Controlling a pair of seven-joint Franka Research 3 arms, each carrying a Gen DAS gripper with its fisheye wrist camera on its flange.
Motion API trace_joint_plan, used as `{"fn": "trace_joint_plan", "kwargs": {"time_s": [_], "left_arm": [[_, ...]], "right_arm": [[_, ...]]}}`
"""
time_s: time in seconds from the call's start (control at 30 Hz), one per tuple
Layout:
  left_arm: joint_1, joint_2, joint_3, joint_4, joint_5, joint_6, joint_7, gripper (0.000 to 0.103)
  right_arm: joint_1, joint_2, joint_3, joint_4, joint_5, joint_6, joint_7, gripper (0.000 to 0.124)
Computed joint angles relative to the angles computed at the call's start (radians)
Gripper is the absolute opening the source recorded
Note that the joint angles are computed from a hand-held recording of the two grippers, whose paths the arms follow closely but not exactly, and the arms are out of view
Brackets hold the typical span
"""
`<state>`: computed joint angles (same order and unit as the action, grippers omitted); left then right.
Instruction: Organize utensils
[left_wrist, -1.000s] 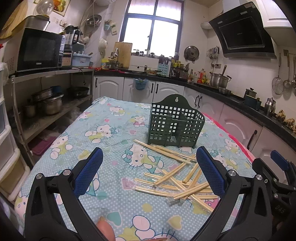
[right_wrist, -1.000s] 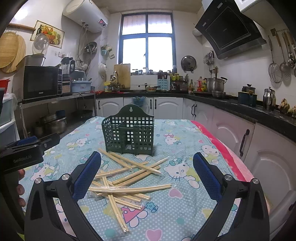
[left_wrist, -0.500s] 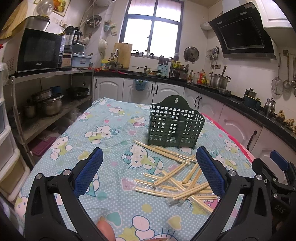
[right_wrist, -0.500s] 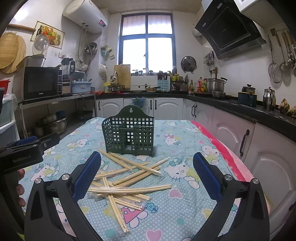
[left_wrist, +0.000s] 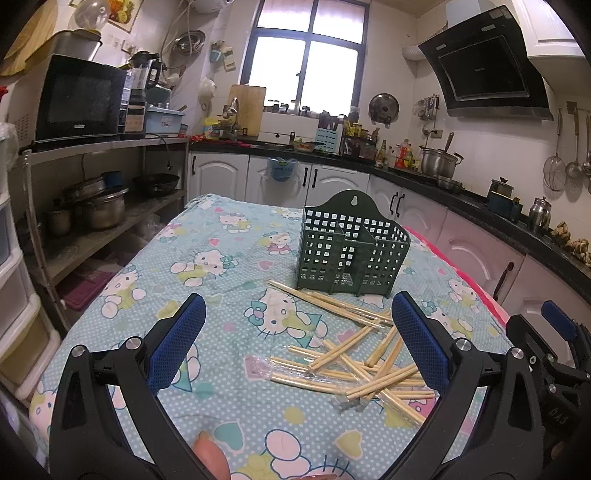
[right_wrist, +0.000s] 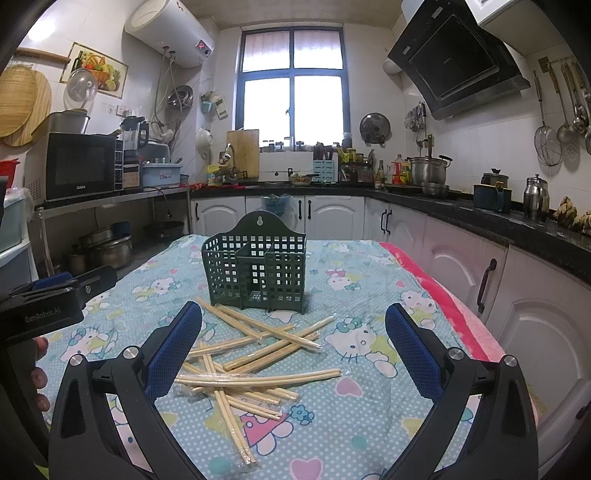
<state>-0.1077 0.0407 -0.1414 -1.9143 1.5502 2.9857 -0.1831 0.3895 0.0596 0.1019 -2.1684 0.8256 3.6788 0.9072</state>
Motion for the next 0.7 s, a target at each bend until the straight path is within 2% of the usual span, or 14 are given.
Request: {"fn": "trace_joint_plan", "kwargs": {"time_s": [0.27, 0.5, 0.6, 0.7], "left_arm": [[0.005, -0.004, 0.003, -0.003, -0.124, 0.003, 0.087, 0.093], [0.015, 0.006, 0.018, 0.001, -0.106, 0.017, 0.053, 0.093], [0.021, 0.015, 0.023, 0.013, -0.103, 0.027, 0.052, 0.093], [0.029, 0.029, 0.029, 0.023, -0.173, 0.047, 0.126, 0.093]], "right_arm": [[-0.005, -0.004, -0.002, -0.002, -0.020, -0.020, 0.006, 0.097], [-0.020, -0.005, -0.008, 0.002, -0.090, -0.051, 0.053, 0.097], [-0.022, 0.001, -0.016, 0.029, -0.070, -0.085, 0.033, 0.097], [-0.011, 0.014, -0.030, 0.068, -0.010, -0.130, -0.031, 0.097]]}}
